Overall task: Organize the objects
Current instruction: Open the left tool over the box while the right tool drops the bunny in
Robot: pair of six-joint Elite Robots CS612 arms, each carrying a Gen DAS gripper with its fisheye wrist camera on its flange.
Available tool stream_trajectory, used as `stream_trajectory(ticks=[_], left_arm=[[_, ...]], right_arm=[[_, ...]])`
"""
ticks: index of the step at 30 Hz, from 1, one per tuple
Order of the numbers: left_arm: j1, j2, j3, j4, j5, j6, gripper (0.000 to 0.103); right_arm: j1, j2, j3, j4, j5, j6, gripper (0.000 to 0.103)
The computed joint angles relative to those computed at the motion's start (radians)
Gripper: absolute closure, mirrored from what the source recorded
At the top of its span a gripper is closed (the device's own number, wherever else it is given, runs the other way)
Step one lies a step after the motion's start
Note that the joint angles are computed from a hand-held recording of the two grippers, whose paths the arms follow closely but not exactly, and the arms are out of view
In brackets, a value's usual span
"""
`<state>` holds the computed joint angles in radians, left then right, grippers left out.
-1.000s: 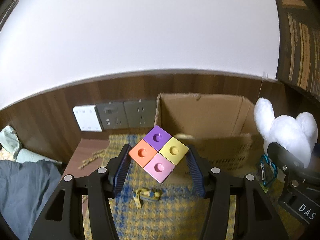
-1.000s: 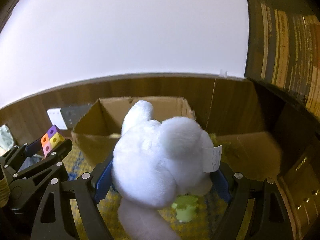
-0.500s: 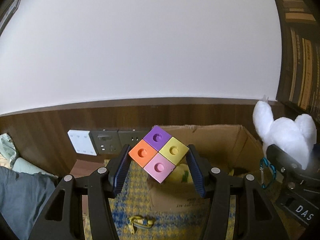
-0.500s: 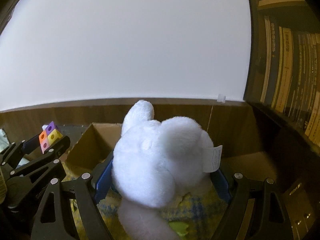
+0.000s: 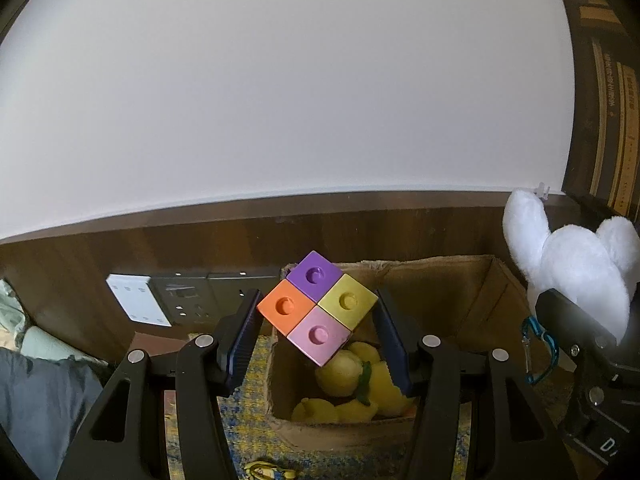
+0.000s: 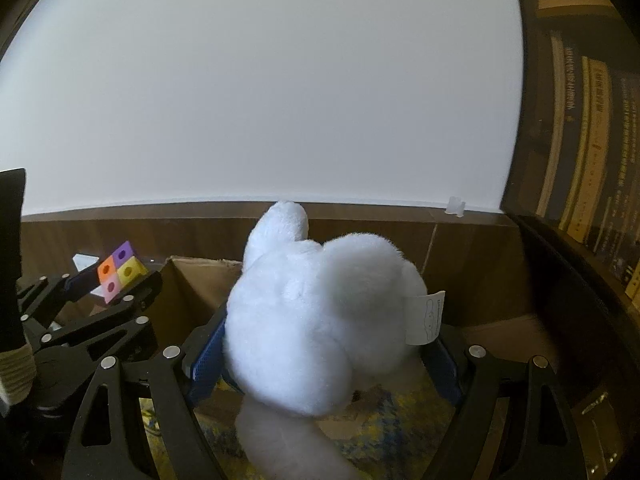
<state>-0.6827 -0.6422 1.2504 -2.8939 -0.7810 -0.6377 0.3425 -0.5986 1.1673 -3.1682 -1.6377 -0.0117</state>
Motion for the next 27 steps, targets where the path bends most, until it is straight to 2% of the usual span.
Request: stream_trajectory(ticks=[4, 5, 6, 8, 12, 19, 27], left_arm=[[0.001, 0.003, -0.004, 0.008, -0.007, 0.0, 0.047], [0.001, 0.002, -0.003, 0.01, -0.003, -0.002, 0.04], [-0.001, 0.001, -0.002, 0.012, 0.006, -0.003, 0.027], [-0.005, 0.0, 0.004, 0.003, 0.036, -0.005, 0.013], [-0.012, -0.006, 0.014, 0.002, 0.079, -0.005, 0.007], [-0.014, -0.016, 0.03, 0.017, 0.065, -0.039, 0.005], [-0.039, -0.017, 0.051, -0.002, 0.056, -0.051, 0.002]], right_arm=[[-0.002, 0.006, -0.015, 0.024, 0.011, 0.003, 0.016], [-0.003, 0.007, -0.018, 0.031, 0.012, 0.004, 0.013], [-0.003, 0.007, -0.019, 0.035, 0.01, 0.008, 0.012], [-0.005, 0.007, -0.018, 0.033, 0.009, 0.017, 0.007], [-0.006, 0.002, -0.008, 0.022, -0.003, 0.027, 0.002], [-0.012, -0.017, 0.031, -0.004, -0.01, 0.041, 0.001], [-0.018, -0.058, 0.122, -0.065, -0.051, 0.042, 0.001]])
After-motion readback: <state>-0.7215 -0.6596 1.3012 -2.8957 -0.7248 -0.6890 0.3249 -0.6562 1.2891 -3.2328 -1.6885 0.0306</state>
